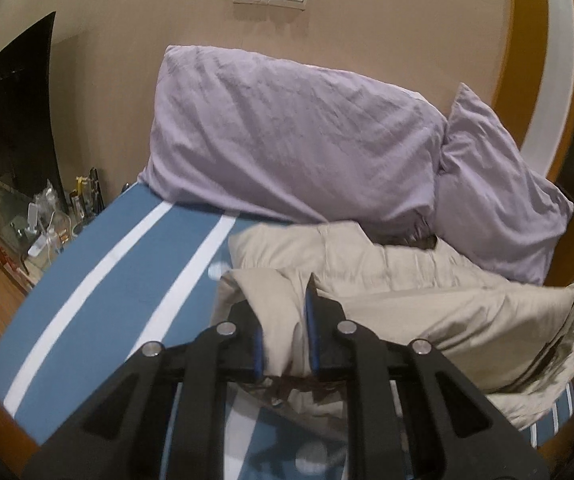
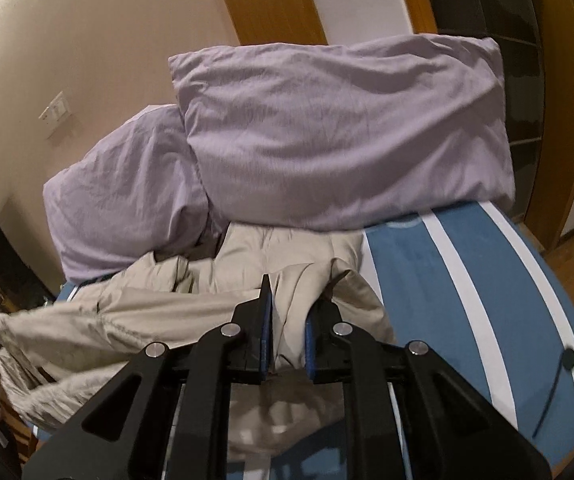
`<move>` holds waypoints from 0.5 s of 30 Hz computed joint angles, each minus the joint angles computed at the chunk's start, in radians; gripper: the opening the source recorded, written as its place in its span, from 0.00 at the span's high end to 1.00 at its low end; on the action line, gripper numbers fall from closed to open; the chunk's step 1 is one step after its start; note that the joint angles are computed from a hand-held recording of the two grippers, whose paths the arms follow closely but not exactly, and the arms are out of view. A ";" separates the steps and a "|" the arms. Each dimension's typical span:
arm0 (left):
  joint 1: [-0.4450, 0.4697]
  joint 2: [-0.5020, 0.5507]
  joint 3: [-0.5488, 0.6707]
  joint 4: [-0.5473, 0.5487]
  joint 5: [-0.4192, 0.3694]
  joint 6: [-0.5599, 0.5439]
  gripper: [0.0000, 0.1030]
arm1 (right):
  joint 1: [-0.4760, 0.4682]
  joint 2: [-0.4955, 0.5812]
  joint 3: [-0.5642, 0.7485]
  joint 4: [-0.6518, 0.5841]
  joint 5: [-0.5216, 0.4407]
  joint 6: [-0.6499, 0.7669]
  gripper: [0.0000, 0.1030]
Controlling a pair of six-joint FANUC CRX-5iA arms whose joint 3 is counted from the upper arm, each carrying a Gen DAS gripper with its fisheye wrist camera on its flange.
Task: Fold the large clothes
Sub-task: 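Lift the hem with both grippers, fold it toward the collar, release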
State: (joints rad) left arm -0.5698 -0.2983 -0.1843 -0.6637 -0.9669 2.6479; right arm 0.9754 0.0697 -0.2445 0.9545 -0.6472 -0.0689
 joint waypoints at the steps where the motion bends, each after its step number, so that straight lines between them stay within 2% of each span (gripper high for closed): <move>1: 0.023 0.016 0.012 0.013 0.013 -0.017 0.84 | -0.011 0.024 0.025 -0.005 0.002 0.016 0.87; 7: 0.138 0.137 0.095 0.078 0.074 -0.110 0.84 | -0.070 0.162 0.166 -0.031 0.015 0.092 0.87; 15: 0.227 0.327 0.228 0.115 0.122 -0.152 0.84 | -0.133 0.349 0.344 -0.010 0.002 0.107 0.86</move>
